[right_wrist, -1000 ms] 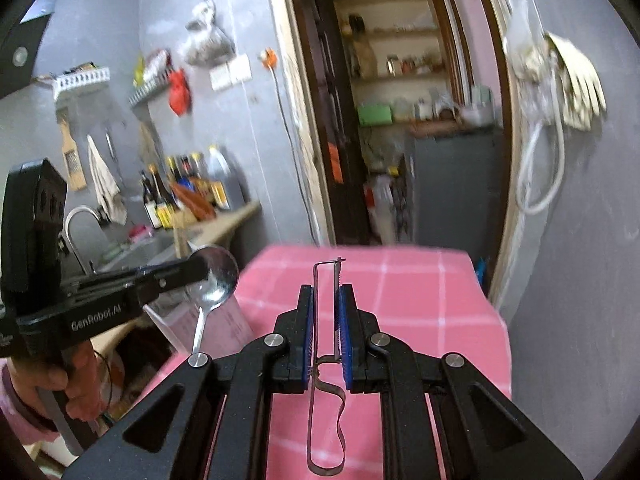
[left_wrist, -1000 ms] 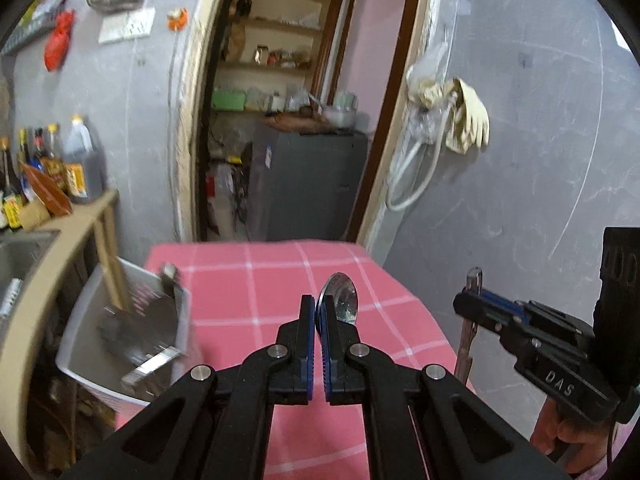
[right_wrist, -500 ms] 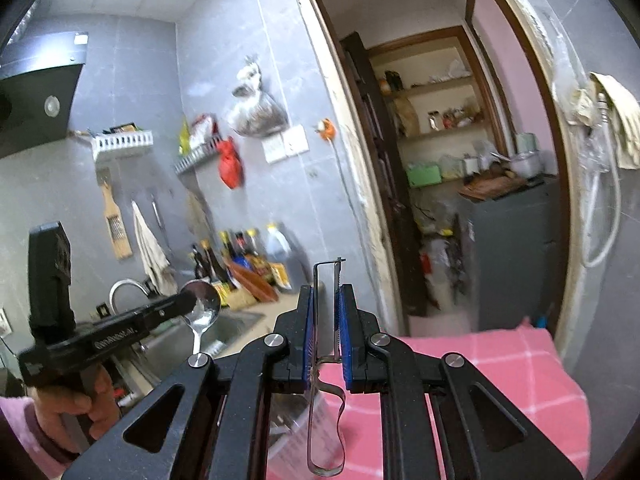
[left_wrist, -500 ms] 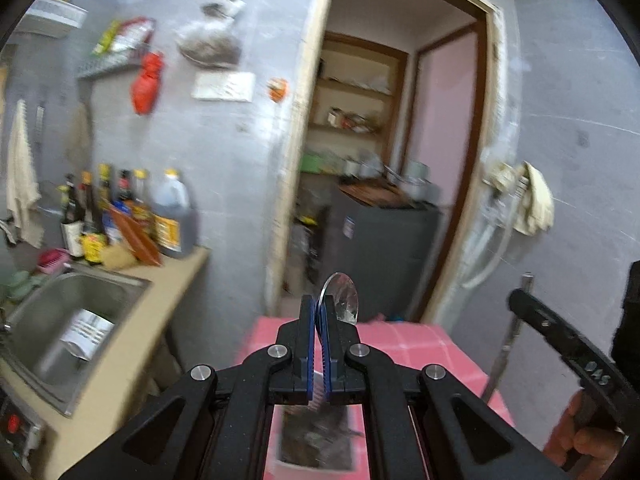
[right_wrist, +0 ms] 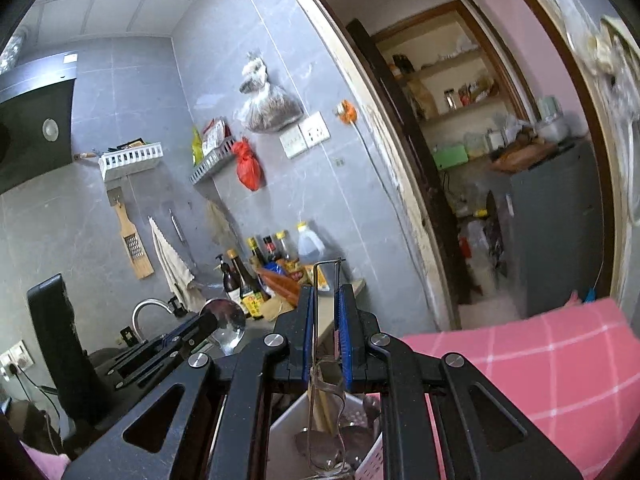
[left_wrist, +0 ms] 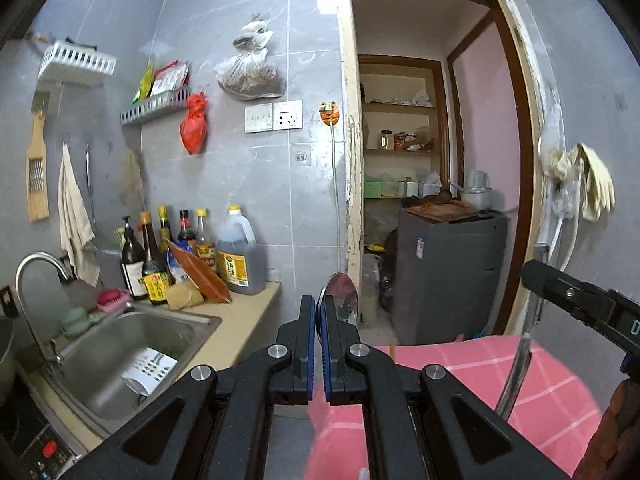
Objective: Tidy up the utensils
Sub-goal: 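Carry the spoon with the left gripper while the right carries the tongs to the holder, then lower the spoon and tongs into the holder and open both grippers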
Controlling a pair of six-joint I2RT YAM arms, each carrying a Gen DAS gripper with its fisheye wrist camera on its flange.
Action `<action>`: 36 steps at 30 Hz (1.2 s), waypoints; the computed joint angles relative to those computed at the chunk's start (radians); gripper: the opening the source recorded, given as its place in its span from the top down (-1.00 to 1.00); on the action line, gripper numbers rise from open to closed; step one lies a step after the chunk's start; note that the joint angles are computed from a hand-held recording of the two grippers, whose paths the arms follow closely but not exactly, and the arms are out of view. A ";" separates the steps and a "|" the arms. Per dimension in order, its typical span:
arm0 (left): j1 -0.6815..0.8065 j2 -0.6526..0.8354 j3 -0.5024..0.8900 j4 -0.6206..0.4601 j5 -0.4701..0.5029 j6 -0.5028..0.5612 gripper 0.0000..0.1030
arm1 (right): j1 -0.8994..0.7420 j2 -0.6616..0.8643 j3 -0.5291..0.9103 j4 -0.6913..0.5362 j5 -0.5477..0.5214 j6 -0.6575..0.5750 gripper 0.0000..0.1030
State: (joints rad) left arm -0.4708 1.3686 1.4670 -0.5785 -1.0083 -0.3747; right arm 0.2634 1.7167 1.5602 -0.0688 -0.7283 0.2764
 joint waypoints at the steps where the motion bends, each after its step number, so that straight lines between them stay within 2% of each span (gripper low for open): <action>1: -0.004 0.001 -0.019 0.022 -0.014 0.014 0.94 | 0.002 -0.001 -0.012 0.004 -0.001 -0.002 0.79; 11: -0.011 0.003 -0.091 0.090 -0.042 0.032 0.94 | 0.003 -0.041 -0.120 0.033 -0.005 -0.043 0.79; 18: -0.013 -0.011 -0.129 0.073 -0.020 -0.044 0.94 | 0.016 -0.056 -0.153 -0.015 -0.009 -0.101 0.79; 27: -0.023 -0.054 -0.148 0.056 0.016 -0.070 0.93 | 0.006 -0.087 -0.177 -0.053 -0.009 -0.153 0.79; 30: -0.048 -0.072 -0.160 0.068 0.004 -0.049 0.92 | 0.010 -0.114 -0.194 -0.085 -0.005 -0.203 0.79; 36: -0.137 -0.118 -0.205 0.127 -0.061 0.069 0.92 | 0.014 -0.167 -0.229 -0.130 0.001 -0.274 0.78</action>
